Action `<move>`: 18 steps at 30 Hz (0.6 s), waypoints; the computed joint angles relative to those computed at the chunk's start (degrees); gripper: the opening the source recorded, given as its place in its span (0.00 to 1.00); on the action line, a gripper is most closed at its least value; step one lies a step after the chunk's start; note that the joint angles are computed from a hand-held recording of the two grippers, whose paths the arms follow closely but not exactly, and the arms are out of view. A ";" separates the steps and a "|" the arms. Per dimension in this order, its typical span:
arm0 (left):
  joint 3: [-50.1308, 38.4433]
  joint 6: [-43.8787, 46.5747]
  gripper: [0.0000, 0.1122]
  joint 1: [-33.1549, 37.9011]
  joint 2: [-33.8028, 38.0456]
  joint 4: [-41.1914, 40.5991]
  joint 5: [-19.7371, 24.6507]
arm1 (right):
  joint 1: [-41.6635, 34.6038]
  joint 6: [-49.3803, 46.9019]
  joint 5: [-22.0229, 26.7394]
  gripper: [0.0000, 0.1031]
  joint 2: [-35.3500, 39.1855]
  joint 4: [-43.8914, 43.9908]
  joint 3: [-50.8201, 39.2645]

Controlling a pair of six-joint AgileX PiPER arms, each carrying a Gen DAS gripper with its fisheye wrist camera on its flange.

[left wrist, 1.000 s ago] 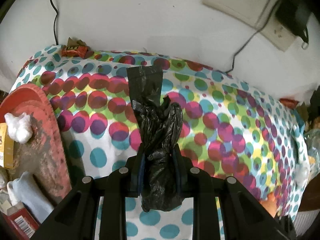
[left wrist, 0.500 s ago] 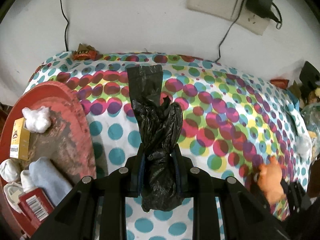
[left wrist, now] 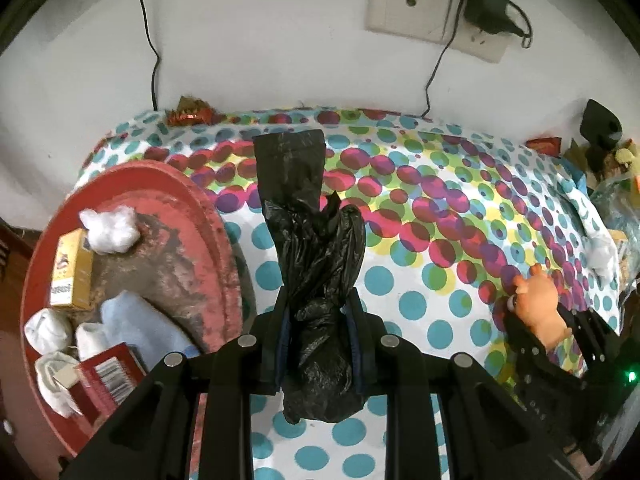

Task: Organize objects
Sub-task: 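Carry the black bag in the left tool onto the tray and release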

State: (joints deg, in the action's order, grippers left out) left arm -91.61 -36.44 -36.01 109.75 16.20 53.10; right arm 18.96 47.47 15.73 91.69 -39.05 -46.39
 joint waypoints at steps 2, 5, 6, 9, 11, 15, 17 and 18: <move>0.72 0.33 0.20 -0.09 -1.06 0.21 0.41 | 0.07 0.03 -0.10 0.48 0.01 0.17 0.06; 2.08 1.43 0.20 0.60 -2.69 -0.67 -0.02 | 0.22 1.03 0.15 0.48 -0.02 -1.01 0.11; 2.61 1.41 0.20 0.79 -3.30 -0.38 -0.01 | 0.14 0.85 -0.04 0.48 -0.05 -0.72 0.23; 3.98 2.20 0.20 1.91 -4.86 -0.38 0.18 | 0.16 1.22 -0.10 0.48 -0.09 -1.09 0.37; 4.92 3.36 0.20 3.08 -5.95 -1.34 0.12 | 0.21 1.52 -0.11 0.48 -0.08 -1.35 0.43; 7.33 4.20 0.20 5.50 -8.46 -0.76 0.05 | 0.34 2.35 -0.05 0.48 -0.07 -2.16 0.52; 8.28 4.79 0.20 6.80 -9.50 -0.62 0.34 | 0.32 2.45 -0.12 0.48 -0.08 -2.23 0.59; 9.06 4.96 0.20 7.73 -10.31 -0.59 0.07 | 0.35 2.50 -0.16 0.48 -0.08 -2.19 0.62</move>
State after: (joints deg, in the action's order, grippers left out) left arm -82.54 -31.48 -28.28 99.44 15.61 53.18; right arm 19.31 49.97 15.57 91.61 -41.24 -45.77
